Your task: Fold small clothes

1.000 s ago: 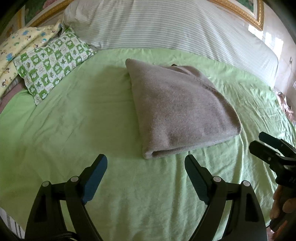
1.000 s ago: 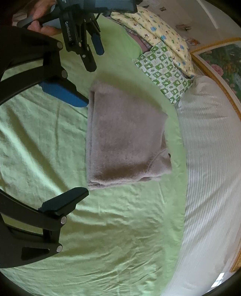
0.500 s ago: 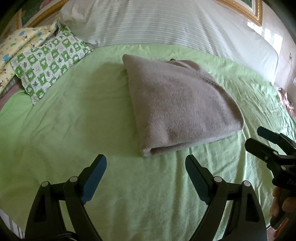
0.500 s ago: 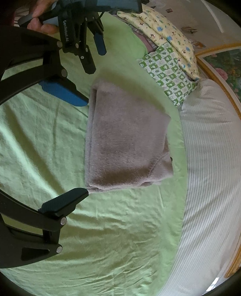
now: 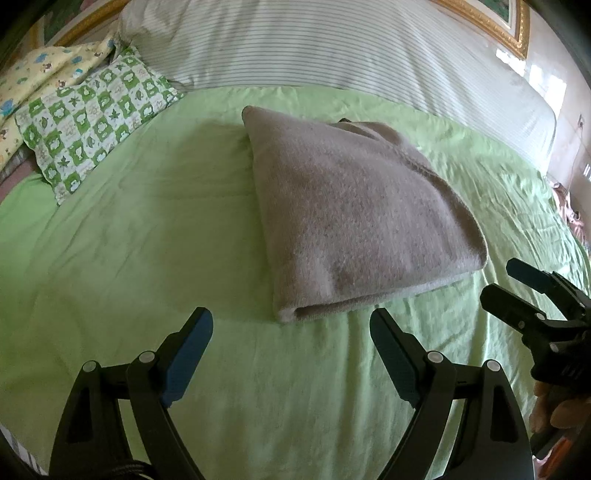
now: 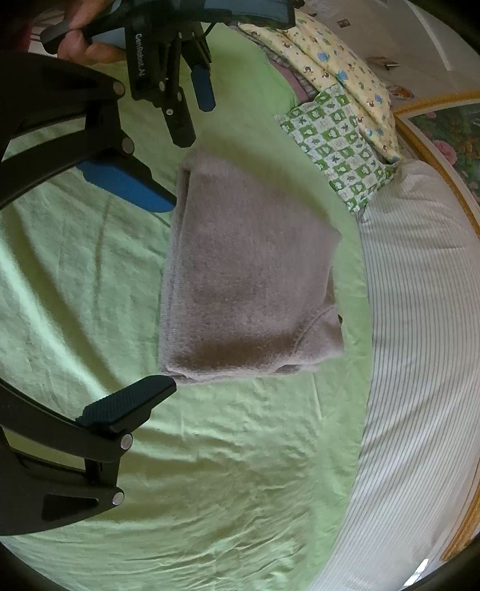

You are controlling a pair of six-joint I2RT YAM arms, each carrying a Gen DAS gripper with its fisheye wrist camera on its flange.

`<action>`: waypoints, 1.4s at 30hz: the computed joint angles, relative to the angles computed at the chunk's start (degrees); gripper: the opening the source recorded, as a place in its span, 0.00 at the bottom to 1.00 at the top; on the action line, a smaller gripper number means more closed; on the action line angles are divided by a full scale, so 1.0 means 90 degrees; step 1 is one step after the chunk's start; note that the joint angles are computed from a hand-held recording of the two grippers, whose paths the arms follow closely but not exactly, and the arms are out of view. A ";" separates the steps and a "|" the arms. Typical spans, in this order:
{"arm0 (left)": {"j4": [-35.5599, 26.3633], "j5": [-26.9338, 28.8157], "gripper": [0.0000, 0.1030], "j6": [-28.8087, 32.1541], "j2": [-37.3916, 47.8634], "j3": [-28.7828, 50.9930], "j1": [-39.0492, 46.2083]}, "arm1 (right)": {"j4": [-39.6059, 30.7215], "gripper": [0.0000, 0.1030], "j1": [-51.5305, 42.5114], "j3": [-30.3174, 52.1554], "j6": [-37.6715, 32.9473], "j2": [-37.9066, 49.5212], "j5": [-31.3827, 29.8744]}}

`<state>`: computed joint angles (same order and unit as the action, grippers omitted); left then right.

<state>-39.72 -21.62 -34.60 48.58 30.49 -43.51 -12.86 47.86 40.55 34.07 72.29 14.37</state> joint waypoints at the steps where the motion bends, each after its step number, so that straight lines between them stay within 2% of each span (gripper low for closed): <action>1: -0.0008 -0.0021 0.85 -0.0030 0.0021 0.0012 -0.0036 | 0.0029 0.87 -0.0031 0.0003 -0.0021 0.0032 -0.0027; 7: 0.0029 0.0037 0.85 0.0108 0.0090 0.0061 0.0055 | 0.0148 0.87 -0.0175 -0.0007 -0.0150 0.0109 -0.0181; 19: -0.0076 -0.0061 0.85 -0.0038 0.0096 0.0097 0.0007 | 0.0323 0.87 -0.0209 0.0110 -0.0272 0.0360 -0.0311; 42: -0.0106 -0.0065 0.85 0.0029 0.0059 0.0176 0.0086 | 0.0383 0.88 -0.0249 0.0185 -0.0298 0.0342 -0.0297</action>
<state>-40.68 -22.20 -34.34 49.11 32.07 -42.73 -9.42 45.62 42.22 31.39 75.36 11.70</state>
